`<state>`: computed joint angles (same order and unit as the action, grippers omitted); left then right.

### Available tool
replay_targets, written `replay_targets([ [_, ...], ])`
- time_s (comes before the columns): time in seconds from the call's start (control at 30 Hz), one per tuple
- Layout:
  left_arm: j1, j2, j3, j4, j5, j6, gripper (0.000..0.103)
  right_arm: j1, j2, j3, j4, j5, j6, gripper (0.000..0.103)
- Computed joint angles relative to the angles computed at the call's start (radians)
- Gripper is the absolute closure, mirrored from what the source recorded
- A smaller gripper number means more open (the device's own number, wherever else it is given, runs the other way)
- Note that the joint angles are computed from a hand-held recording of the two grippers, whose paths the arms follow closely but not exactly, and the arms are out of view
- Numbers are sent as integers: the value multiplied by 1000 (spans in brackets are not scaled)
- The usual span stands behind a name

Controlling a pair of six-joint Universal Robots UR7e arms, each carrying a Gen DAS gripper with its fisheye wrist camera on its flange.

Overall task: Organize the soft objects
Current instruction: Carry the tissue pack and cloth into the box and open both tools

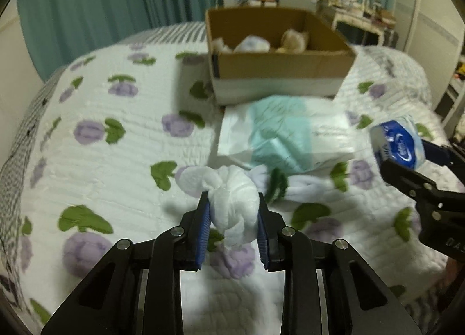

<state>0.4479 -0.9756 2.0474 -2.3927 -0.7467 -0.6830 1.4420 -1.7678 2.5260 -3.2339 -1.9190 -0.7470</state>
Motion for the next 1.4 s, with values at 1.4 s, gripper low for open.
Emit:
replay_targets([
  [1.4,179,387,-691,-341,86,678,75,216,420,-687,70,-66,-71,30],
])
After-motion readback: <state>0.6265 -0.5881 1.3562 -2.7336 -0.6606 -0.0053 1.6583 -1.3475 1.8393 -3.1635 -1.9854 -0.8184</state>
